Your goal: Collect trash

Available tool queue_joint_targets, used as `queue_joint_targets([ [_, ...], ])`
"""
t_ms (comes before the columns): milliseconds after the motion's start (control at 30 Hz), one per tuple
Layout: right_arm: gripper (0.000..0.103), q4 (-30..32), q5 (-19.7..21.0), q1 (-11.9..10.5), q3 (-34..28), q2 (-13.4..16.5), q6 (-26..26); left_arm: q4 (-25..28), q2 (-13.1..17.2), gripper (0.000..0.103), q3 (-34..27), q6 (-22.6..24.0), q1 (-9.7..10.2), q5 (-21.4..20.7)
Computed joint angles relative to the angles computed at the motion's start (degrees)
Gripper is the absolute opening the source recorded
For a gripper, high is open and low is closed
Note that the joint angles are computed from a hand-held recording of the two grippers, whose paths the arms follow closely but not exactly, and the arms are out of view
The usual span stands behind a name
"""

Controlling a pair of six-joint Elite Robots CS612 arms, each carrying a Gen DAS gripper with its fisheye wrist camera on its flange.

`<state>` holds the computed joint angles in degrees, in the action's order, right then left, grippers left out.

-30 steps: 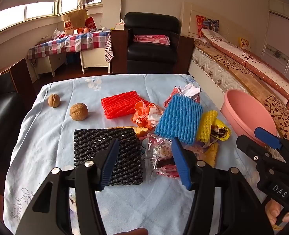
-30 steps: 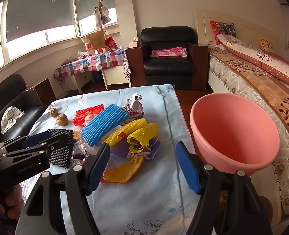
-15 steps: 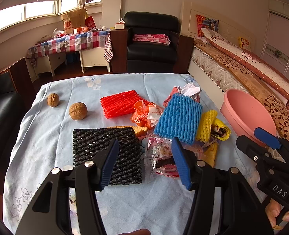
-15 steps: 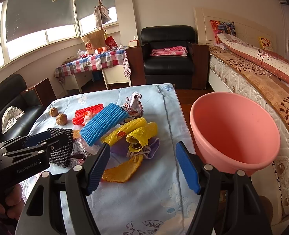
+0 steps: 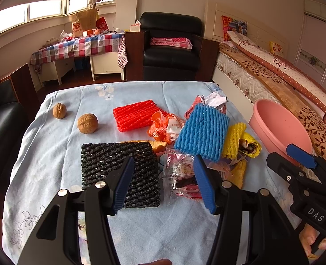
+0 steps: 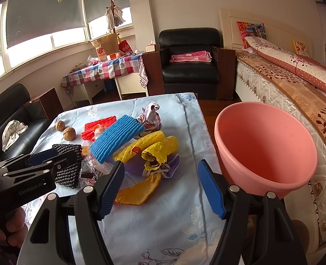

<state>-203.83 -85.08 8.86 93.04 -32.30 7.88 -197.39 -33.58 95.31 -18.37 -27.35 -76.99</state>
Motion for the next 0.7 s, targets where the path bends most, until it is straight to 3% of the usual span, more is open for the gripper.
queue_joint_targets([
  [700, 0.059, 1.0, 1.6, -0.3, -0.2, 0.4, 1.2, 0.5, 0.3, 0.056, -0.1, -0.3, 0.45, -2.0],
])
